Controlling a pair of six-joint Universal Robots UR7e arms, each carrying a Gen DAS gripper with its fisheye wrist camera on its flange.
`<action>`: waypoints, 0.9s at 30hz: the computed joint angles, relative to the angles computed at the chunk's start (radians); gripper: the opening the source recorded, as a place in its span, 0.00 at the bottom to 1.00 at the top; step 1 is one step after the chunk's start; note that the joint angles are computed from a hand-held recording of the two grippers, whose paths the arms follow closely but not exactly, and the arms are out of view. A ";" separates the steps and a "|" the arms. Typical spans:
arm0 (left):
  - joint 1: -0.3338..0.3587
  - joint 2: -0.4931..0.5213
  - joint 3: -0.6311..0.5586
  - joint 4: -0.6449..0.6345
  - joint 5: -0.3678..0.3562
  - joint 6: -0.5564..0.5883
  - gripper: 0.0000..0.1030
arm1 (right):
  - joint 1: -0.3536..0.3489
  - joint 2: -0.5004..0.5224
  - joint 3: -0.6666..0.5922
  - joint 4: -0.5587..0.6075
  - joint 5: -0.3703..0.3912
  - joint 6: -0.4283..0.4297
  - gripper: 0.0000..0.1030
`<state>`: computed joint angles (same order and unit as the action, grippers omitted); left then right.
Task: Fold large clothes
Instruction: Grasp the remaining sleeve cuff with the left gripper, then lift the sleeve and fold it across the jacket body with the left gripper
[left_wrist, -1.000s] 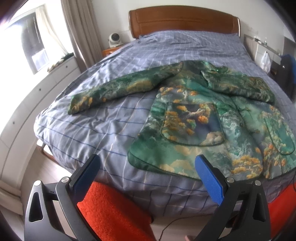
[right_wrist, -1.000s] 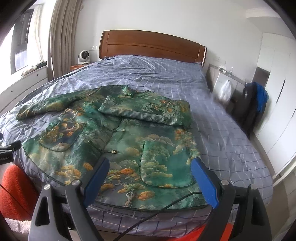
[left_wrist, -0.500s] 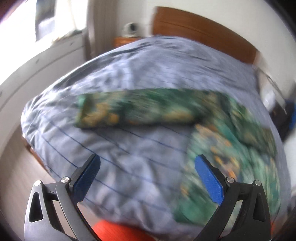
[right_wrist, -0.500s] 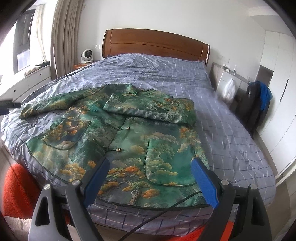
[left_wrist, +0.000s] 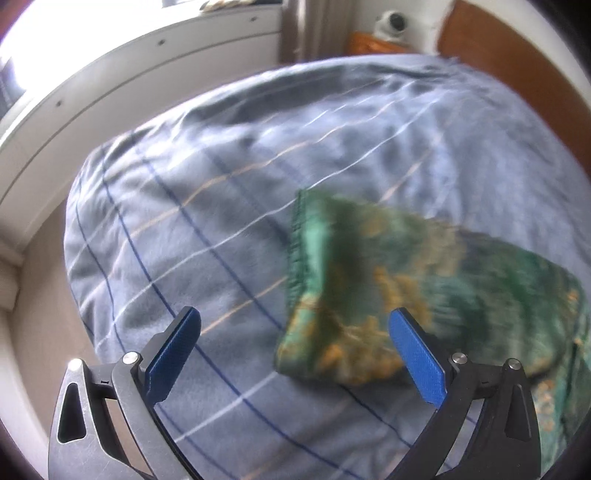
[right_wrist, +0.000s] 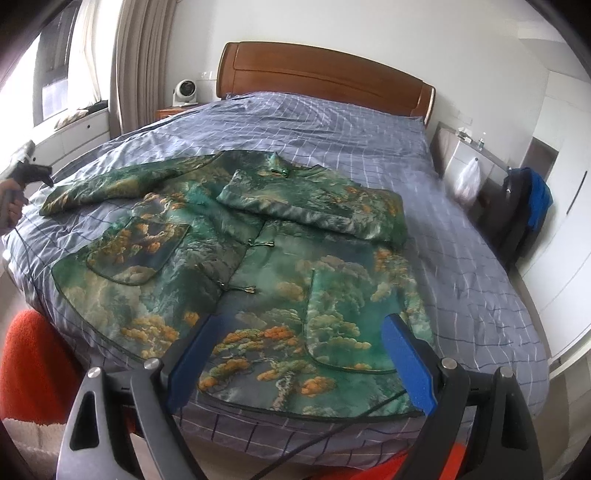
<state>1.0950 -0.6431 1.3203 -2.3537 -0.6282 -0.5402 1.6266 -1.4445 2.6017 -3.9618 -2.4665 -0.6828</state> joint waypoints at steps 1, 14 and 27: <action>0.006 0.011 -0.012 0.021 0.006 -0.014 0.98 | 0.002 0.006 -0.004 0.007 0.001 0.003 0.87; -0.106 0.045 -0.088 0.184 0.152 -0.004 0.05 | -0.036 0.001 0.005 0.056 0.066 0.045 0.87; -0.489 0.387 -0.571 -0.164 0.003 0.710 0.04 | -0.212 -0.223 0.112 0.086 0.272 0.118 0.87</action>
